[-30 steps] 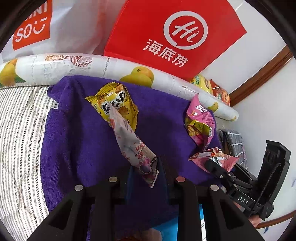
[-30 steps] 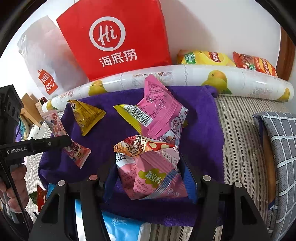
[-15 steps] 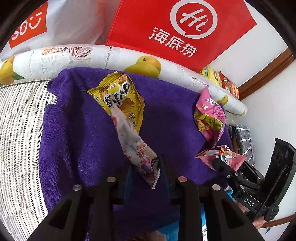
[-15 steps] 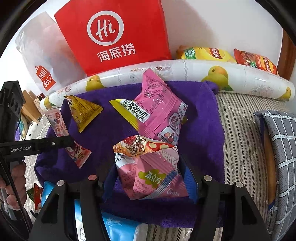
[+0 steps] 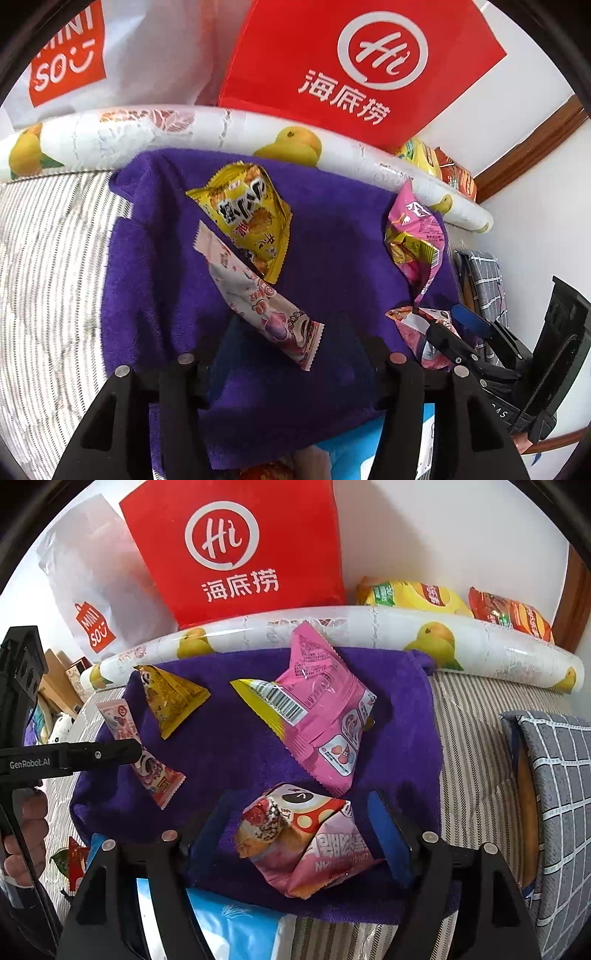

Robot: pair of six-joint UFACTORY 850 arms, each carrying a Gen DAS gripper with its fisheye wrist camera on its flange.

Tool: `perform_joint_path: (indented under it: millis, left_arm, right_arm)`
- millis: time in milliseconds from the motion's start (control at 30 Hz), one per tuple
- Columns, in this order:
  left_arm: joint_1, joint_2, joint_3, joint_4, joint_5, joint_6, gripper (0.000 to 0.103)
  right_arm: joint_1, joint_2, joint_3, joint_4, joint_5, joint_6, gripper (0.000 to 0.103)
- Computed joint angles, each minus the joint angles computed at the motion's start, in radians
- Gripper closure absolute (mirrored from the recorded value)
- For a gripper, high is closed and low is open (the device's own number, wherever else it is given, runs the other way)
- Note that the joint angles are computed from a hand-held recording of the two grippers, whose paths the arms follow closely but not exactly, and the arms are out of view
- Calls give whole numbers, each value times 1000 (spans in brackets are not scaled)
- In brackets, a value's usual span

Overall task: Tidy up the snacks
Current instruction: 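Lower the pink-and-white bag onto the towel with the right gripper while the left releases the wrapper strip, then grasp the pink peach-print candy bag from the pile with the right gripper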

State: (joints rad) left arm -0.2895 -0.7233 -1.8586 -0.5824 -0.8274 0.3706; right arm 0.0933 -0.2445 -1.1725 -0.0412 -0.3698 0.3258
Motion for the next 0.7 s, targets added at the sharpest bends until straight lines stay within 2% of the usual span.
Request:
perform_joint_path:
  millis: [167,500,700]
  left_arm:
    - [14,41,38,16,25,-6,40]
    - [35,192,203,-8,107,43,39]
    - [59,319,353,-92,165,136,39]
  right_arm:
    - [7,31,15,-64,7,71,27]
    - [66,154,90,-360,0,390,28]
    - [121,250,160,-529,-38,598,28]
